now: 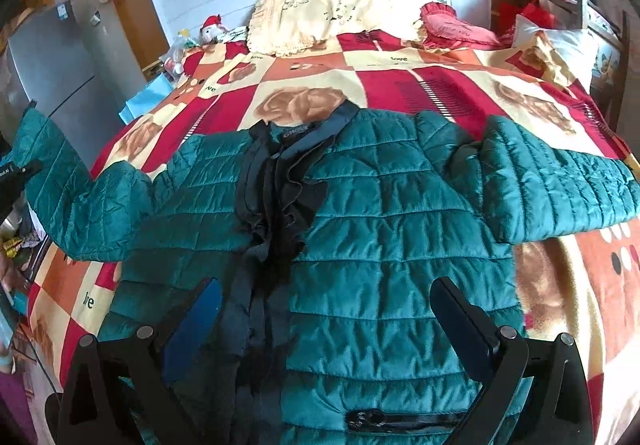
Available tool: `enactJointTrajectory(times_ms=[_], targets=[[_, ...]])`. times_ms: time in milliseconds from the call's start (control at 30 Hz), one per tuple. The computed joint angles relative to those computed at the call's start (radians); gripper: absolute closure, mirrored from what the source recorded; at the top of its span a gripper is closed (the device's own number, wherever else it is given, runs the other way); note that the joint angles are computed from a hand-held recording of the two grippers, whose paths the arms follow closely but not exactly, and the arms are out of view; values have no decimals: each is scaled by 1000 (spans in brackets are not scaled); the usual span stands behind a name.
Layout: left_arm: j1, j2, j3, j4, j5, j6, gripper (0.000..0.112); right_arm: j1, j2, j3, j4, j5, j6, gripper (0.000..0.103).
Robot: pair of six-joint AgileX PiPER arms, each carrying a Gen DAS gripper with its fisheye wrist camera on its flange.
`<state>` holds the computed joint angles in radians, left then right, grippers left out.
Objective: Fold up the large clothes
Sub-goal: 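Lift the held sleeve with the left gripper and fold it across the jacket body, then lay the sleeve on the jacket back and open the left gripper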
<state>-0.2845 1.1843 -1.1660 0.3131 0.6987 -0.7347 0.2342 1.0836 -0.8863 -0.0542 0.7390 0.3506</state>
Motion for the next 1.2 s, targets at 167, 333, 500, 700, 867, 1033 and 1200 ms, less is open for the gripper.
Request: enactJointTrajectory(times_ms=[167,333,500,700,867,1033,1200], targets=[[-193,63,-54,112,31,-125,100,-85,-38,23,68,3,-82,0],[-351,161,-115,164,46,-189,100,-173,-64,43,150,6,-182,0],[-455,261,-170,170,46,-205,101,-253,-66,58,231,8,-282,0],[-517,389,-235,122,21,-184,101,-317,-53,65,298,-2,-367,0],[-530,495,-286,6,-19,-94,101,-353,-42,65,305,-1,-395,0],[-517,575,-303,-181,-72,45,100,-379,-26,66,270,4,-398,0],[-478,568,-279,-372,-80,226,91,-417,0,62,275,18,-427,0]])
